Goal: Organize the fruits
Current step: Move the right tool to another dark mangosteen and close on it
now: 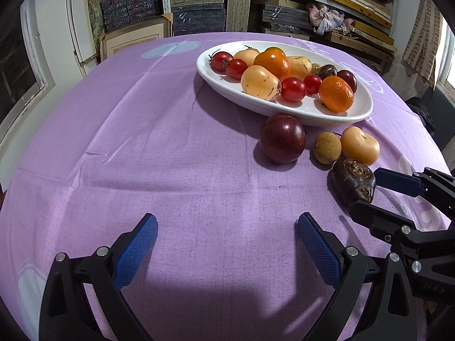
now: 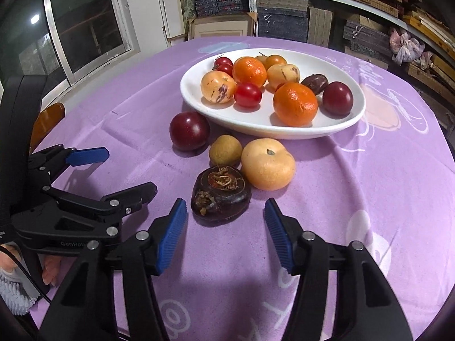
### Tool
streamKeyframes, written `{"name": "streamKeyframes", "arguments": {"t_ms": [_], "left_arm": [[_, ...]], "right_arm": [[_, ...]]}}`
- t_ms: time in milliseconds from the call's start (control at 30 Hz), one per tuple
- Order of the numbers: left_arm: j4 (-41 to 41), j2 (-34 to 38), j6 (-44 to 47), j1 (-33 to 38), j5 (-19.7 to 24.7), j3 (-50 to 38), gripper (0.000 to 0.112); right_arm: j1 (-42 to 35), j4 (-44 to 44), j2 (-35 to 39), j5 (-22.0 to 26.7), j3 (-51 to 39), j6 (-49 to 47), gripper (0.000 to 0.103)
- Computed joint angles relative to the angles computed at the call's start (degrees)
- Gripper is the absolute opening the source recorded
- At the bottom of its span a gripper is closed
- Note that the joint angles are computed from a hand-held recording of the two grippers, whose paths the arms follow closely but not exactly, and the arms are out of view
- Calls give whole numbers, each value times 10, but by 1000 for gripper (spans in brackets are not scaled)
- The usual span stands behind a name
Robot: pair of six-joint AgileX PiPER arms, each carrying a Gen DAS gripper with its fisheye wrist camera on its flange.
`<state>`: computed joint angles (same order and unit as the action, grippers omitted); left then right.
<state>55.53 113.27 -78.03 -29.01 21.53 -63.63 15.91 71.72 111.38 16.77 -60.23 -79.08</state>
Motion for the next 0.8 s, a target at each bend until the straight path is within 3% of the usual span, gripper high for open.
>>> {"name": "streamKeyframes", "arguments": {"t_ms": [300,500,800], "left_arm": [[5,0,-14,2,6,1,100],[6,-5,-4,6,-4,10,100],[13,-11,-4,10,-12,21,100]], "right_arm": [[-12,-30,25,31,-41,50,55],[-10,-7,18,18,-29,19,55],[5,-56,26,4,-39,62,55]]}}
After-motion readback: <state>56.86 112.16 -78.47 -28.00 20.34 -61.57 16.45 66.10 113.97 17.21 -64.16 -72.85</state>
